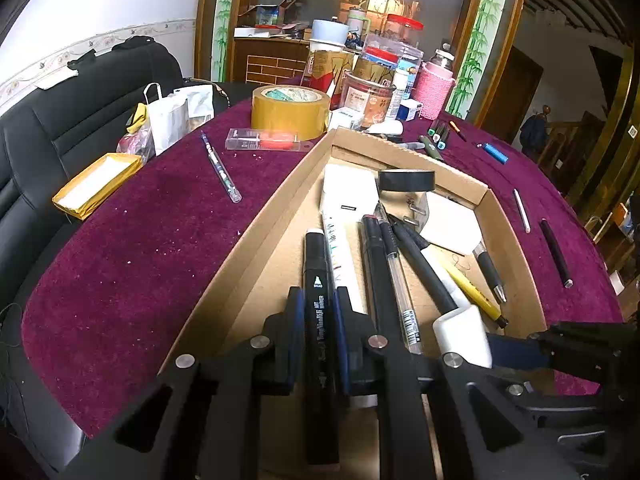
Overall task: Organize rigid objects
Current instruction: 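Lower and open both grippers to release the marker and glue bottle in the tray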
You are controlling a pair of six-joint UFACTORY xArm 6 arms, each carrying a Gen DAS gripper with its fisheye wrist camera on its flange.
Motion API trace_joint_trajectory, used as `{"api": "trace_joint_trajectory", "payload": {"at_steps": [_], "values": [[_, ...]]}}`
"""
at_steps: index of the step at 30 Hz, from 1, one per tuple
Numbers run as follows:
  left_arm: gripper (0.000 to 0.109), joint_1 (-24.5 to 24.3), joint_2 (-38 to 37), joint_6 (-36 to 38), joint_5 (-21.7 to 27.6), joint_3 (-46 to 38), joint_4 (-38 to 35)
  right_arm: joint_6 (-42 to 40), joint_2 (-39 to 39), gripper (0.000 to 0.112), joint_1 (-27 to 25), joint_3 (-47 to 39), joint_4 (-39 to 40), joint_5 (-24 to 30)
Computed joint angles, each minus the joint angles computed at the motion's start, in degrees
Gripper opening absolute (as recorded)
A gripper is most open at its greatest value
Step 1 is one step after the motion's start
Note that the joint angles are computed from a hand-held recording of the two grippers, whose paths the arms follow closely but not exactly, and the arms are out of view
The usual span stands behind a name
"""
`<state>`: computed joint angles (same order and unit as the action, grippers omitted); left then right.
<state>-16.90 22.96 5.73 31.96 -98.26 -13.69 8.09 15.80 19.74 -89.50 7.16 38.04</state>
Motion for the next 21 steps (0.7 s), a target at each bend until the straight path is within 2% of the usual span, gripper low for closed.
{"api": "trace_joint_trajectory", "payload": {"at_steps": [13, 21], "values": [[0.015, -0.40, 0.89, -1.67, 0.38, -0.78, 4.29, 2.47, -1.58, 0.031, 0.54, 2.83, -4.28, -2.57], [0.015, -0.44, 1.13, -2.24, 0.48, -1.06, 4.86, 2.37, -1.94, 0.031, 0.30, 3.22, -3.14, -2.52]]}}
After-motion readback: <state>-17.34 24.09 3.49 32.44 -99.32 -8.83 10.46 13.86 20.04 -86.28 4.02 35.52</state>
